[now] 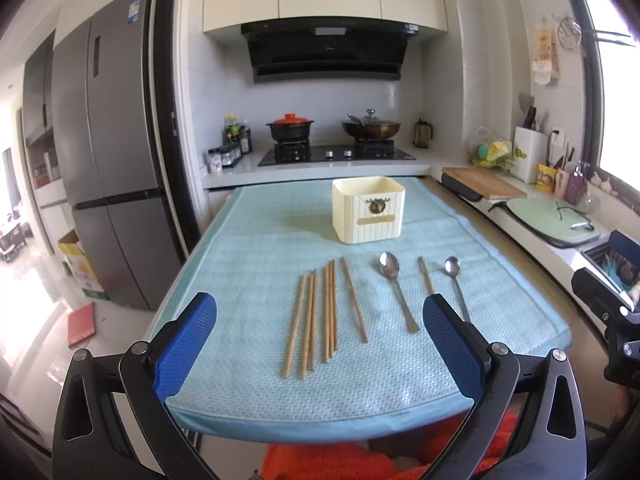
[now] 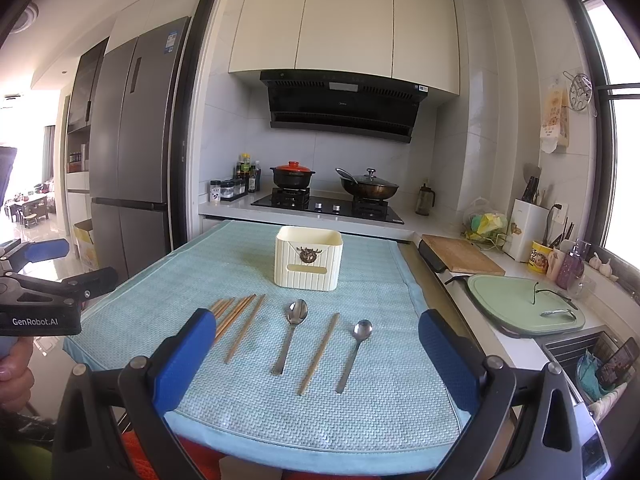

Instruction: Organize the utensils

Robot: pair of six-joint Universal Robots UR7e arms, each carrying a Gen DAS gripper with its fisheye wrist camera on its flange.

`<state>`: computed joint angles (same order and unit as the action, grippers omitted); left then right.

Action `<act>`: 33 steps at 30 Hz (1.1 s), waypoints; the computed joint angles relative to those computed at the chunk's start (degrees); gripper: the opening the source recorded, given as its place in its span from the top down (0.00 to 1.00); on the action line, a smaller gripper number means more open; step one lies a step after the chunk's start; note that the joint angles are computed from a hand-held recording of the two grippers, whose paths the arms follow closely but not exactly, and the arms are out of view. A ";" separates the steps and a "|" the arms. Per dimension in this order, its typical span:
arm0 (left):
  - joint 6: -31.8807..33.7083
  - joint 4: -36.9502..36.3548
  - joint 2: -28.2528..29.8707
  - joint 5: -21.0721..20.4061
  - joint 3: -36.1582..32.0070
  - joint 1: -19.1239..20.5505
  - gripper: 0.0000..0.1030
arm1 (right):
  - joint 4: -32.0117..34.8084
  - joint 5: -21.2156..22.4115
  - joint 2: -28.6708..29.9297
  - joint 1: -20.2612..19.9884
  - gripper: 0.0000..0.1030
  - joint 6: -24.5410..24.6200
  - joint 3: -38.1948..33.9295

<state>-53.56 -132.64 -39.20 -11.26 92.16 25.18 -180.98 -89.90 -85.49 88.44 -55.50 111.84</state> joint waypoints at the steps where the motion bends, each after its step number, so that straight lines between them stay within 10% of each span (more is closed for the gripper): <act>1: -0.19 0.26 -0.03 0.01 -0.01 -0.02 0.00 | 0.05 0.01 0.02 0.00 0.00 0.05 -0.04; 33: 0.27 2.08 -0.28 -0.72 -0.82 0.53 0.00 | 0.52 -0.53 0.40 0.17 0.00 0.28 -0.23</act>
